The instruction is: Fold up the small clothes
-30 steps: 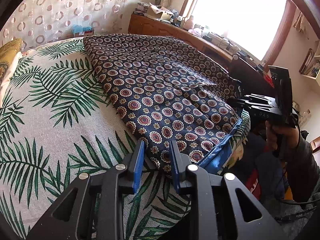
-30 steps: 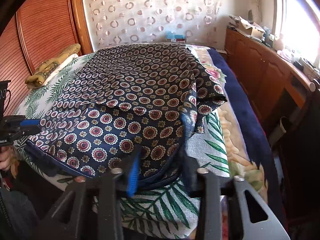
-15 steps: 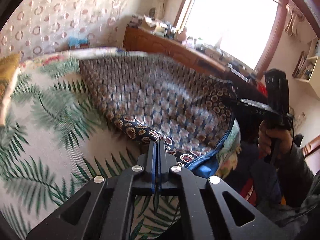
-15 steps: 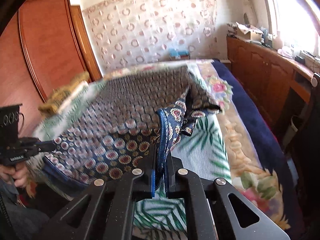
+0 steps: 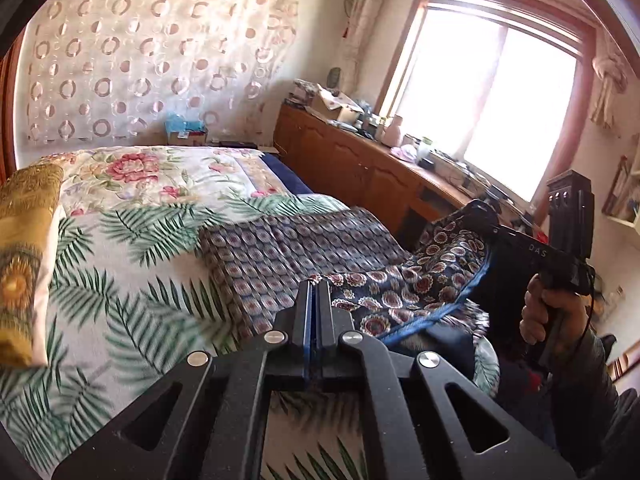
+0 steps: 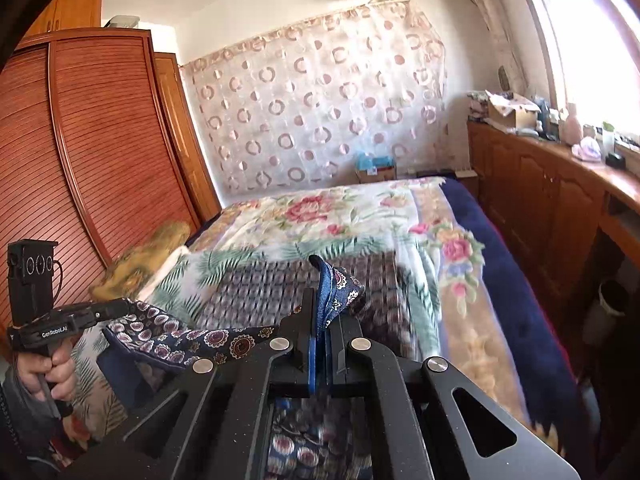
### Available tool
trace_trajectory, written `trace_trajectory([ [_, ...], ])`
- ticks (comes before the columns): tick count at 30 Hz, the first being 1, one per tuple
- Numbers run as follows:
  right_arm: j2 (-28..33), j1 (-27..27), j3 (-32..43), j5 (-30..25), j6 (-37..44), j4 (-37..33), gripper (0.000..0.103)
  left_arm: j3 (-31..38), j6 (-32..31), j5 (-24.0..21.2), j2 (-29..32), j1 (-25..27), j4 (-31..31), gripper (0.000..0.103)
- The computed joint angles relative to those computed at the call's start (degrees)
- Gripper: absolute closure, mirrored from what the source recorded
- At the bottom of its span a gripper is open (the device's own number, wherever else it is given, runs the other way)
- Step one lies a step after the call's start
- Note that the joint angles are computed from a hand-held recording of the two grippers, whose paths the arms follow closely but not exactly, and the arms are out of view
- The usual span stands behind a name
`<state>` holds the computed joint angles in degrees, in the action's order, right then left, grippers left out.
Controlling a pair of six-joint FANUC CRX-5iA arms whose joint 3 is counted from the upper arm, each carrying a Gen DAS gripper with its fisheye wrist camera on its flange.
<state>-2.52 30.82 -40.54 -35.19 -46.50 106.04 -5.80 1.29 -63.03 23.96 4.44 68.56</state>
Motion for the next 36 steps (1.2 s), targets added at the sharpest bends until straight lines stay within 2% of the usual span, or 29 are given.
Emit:
trace_trajectory([
  [3, 2.7, -2.6, 2.6, 2.4, 0.3, 2.1, 0.101, 4.3, 3.3, 1.0, 3.0, -1.2, -1.0, 0.101],
  [10, 10.0, -7.3, 11.0, 7.8, 11.2, -4.6, 0.101, 14.3, 10.4, 3.9, 9.6, -4.0, -4.3, 0.101],
  [15, 15.6, -6.9, 19.4, 8.1, 27.5, -20.7, 0.101, 21.7, 17.2, 4.8, 14.3, -5.1, -9.5, 0.101],
  [17, 17.6, -5.1, 23.8, 6.3, 38.5, -32.2, 0.101, 23.9, 19.4, 4.6, 15.6, -5.3, -11.8, 0.101],
  [20, 20.6, -3.9, 29.2, 2.8, 47.4, -41.6, 0.100, 26.3, 21.3, 4.6, 17.3, -5.7, -14.4, 0.101],
  [21, 21.4, -3.4, 31.4, 1.6, 51.3, -45.9, 0.096, 26.6, 21.9, 4.7, 17.5, -5.7, -15.2, 0.101],
  [23, 22.9, -3.1, 35.0, -0.9, 55.6, -50.0, 0.082, 27.1, 22.4, 4.2, 17.8, -5.7, -15.7, 0.101],
  [24, 23.3, -3.1, 35.8, -1.9, 55.5, -49.7, 0.076, 27.5, 22.5, 3.9, 18.0, -5.6, -15.7, 0.101],
  [25, 23.0, -3.0, 35.9, -2.7, 55.2, -49.1, 0.063, 27.4, 22.3, 3.6, 18.0, -5.5, -15.6, 0.101],
  [26, 22.6, -2.7, 35.7, -3.3, 54.4, -48.2, 0.055, 27.4, 22.0, 3.3, 17.9, -5.4, -15.5, 0.101],
  [28, 21.1, -1.8, 33.9, -5.6, 50.9, -44.0, 0.053, 26.5, 20.5, 3.4, 17.1, -5.0, -15.2, 0.093],
  [30, 19.0, -0.4, 31.0, -7.9, 46.2, -38.7, 0.053, 23.7, 17.5, 5.1, 15.2, -4.7, -13.6, 0.067],
  [33, 15.0, 2.1, 25.7, -9.0, 40.4, -33.2, 0.053, 21.6, 14.4, 4.5, 13.9, -3.8, -11.3, 0.047],
  [34, 13.8, 3.3, 24.3, -9.5, 39.3, -32.3, 0.053, 20.7, 13.5, 4.4, 13.2, -3.5, -10.7, 0.042],
  [35, 13.1, 4.6, 23.5, -10.5, 38.9, -32.3, 0.053, 19.5, 12.4, 4.5, 12.4, -3.2, -10.0, 0.030],
  [36, 12.2, 6.2, 22.5, -11.5, 38.1, -32.3, 0.053, 18.1, 11.0, 4.6, 11.6, -3.0, -9.1, 0.025],
])
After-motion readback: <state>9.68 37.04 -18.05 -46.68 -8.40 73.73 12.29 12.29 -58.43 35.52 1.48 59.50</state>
